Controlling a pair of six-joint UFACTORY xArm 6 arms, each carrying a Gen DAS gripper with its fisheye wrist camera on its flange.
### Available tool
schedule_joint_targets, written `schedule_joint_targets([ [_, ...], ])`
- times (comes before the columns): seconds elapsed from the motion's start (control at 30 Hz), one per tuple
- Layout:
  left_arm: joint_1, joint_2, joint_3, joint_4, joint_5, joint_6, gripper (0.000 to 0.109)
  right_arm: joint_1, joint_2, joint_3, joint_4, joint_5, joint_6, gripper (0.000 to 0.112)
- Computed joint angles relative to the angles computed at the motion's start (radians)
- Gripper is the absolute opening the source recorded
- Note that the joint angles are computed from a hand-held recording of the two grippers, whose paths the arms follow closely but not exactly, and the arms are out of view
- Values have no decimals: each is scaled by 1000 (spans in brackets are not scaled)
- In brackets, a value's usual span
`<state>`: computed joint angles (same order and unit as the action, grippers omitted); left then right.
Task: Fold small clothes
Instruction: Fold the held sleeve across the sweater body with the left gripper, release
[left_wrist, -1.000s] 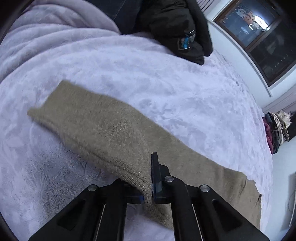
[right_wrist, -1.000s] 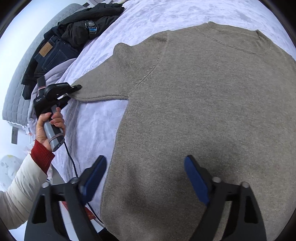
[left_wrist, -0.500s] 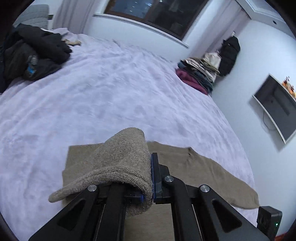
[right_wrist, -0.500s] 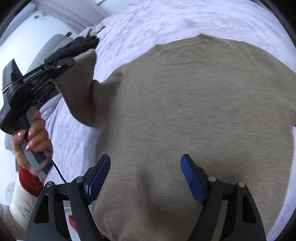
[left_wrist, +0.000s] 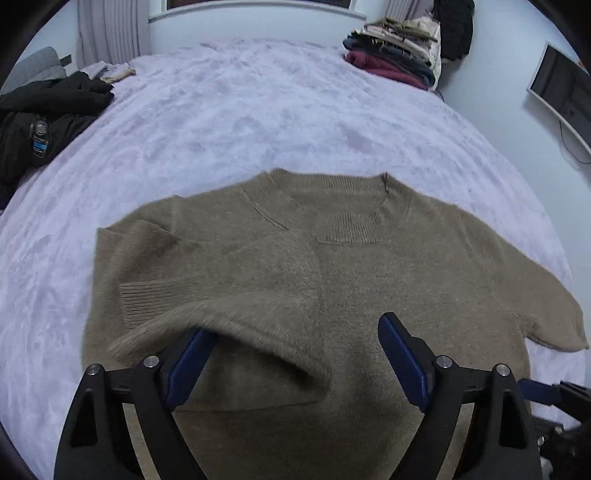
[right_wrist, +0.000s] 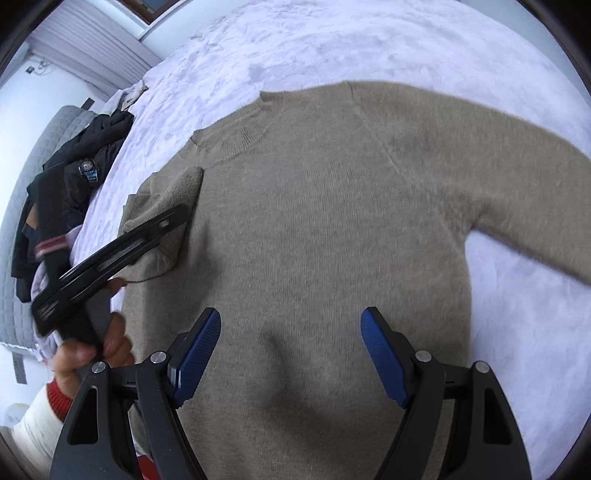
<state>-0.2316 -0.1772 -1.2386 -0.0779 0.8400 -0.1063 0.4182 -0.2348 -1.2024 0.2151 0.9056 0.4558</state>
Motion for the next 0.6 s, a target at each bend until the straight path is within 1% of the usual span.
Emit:
schedule_joint_targets([
  [0.03, 13, -20, 3, 17, 10, 4, 89, -2, 17, -27, -14, 5, -16, 81],
  [0.1, 46, -73, 28, 93, 23, -36, 89, 9, 72, -104, -53, 16, -67, 81],
  [0.17, 109, -111, 56, 140, 46, -70, 89, 38, 141, -203, -81, 18, -137, 81],
  [0.27, 197, -142, 103, 211, 87, -97, 89, 100, 283, -394, -101, 28, -284, 82],
  [0.33, 242, -138, 126, 229, 124, -81, 89, 154, 424, -577, -128, 71, -404, 82],
  [0.43, 263, -138, 182, 247, 123, -58, 89, 226, 578, -753, -241, 109, -503, 82],
  [0.47, 266, -134, 194, 234, 121, -36, 89, 246, 645, -832, -290, 139, -533, 81],
  [0.53, 255, -122, 207, 237, 101, -35, 89, 292, 773, -979, -421, 228, -585, 81],
  [0.57, 252, -111, 206, 240, 88, -40, 89, 308, 798, -999, -477, 253, -588, 77],
  [0.6, 249, -100, 201, 249, 74, -55, 89, 318, 836, -1034, -528, 270, -589, 55],
])
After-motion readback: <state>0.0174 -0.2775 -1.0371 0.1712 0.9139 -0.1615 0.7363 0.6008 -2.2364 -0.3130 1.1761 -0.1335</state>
